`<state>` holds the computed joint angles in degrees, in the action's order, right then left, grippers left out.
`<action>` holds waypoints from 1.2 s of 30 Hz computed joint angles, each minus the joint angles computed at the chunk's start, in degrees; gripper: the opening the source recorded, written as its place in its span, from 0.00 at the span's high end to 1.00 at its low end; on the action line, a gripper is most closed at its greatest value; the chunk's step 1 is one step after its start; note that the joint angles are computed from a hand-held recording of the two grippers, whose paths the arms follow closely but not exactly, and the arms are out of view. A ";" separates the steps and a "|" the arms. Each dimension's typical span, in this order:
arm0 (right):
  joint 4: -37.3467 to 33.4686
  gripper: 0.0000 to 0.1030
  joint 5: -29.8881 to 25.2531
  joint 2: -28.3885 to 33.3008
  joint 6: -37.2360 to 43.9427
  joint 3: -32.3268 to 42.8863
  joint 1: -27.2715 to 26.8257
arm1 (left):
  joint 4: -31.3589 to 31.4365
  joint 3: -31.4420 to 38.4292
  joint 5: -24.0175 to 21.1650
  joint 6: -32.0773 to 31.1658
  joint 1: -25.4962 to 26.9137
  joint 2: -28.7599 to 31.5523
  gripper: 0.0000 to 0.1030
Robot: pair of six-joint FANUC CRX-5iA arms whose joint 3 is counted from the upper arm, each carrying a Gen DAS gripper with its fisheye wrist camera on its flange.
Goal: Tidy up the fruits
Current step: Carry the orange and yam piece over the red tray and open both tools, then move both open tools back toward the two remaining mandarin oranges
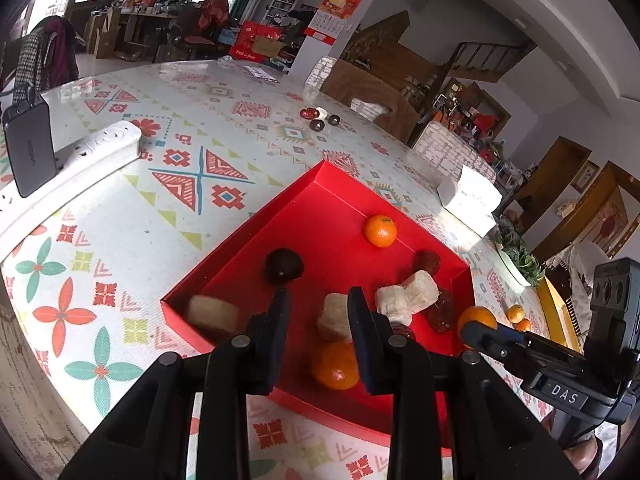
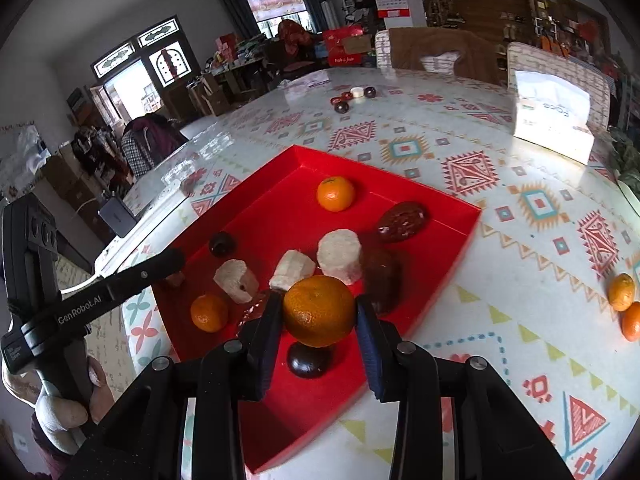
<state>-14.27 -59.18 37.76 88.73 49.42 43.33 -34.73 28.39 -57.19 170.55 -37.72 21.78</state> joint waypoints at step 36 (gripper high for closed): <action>-0.05 0.40 4.13 -3.15 -7.32 -5.84 -3.18 | 1.21 4.40 -2.01 -4.33 -1.29 1.85 0.40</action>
<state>-14.32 -55.05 34.61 81.40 43.58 40.16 -33.53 32.78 -59.21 166.22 -39.02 23.63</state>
